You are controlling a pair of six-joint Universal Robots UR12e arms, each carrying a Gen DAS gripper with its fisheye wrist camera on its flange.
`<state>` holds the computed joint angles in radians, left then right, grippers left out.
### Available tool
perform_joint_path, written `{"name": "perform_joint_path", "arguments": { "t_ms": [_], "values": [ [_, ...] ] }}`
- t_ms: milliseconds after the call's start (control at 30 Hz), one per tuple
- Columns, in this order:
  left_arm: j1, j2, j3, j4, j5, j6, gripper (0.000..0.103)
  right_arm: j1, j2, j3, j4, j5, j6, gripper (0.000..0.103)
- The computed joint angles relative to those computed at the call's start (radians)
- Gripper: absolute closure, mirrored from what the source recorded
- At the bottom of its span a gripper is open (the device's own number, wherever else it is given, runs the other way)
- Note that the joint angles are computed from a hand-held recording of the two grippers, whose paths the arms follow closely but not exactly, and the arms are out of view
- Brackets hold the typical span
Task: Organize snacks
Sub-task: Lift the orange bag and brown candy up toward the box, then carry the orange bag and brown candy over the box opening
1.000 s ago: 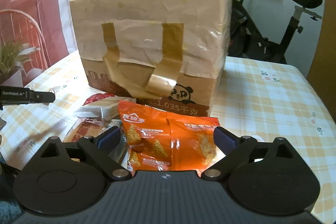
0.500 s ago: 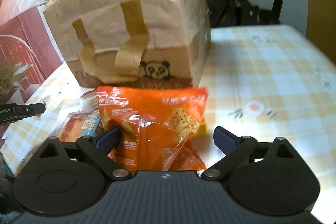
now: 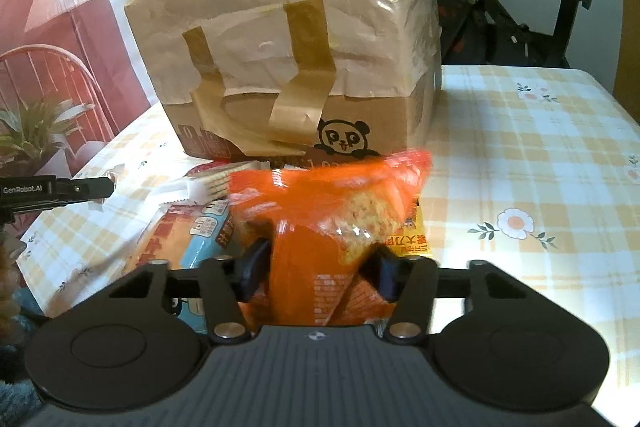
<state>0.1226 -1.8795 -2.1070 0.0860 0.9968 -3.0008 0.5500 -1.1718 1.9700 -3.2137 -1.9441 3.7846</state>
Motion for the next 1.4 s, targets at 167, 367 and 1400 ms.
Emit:
{"name": "perform_joint_path", "arguments": {
  "t_ms": [167,367,1400],
  "values": [
    [0.0,0.009,-0.01,0.021,-0.003,0.008,0.082,0.013,-0.009,0.007,-0.017,-0.041,-0.007,0.051],
    [0.003,0.018,-0.009,0.08,-0.016,0.011,0.082,0.023,-0.018,0.01,-0.082,-0.087,-0.052,0.052],
    [-0.107,-0.11,0.324,0.195,-0.081,-0.093,0.082,-0.081,0.034,-0.235,-0.332,-0.11,-0.554,0.052]
  ]
}}
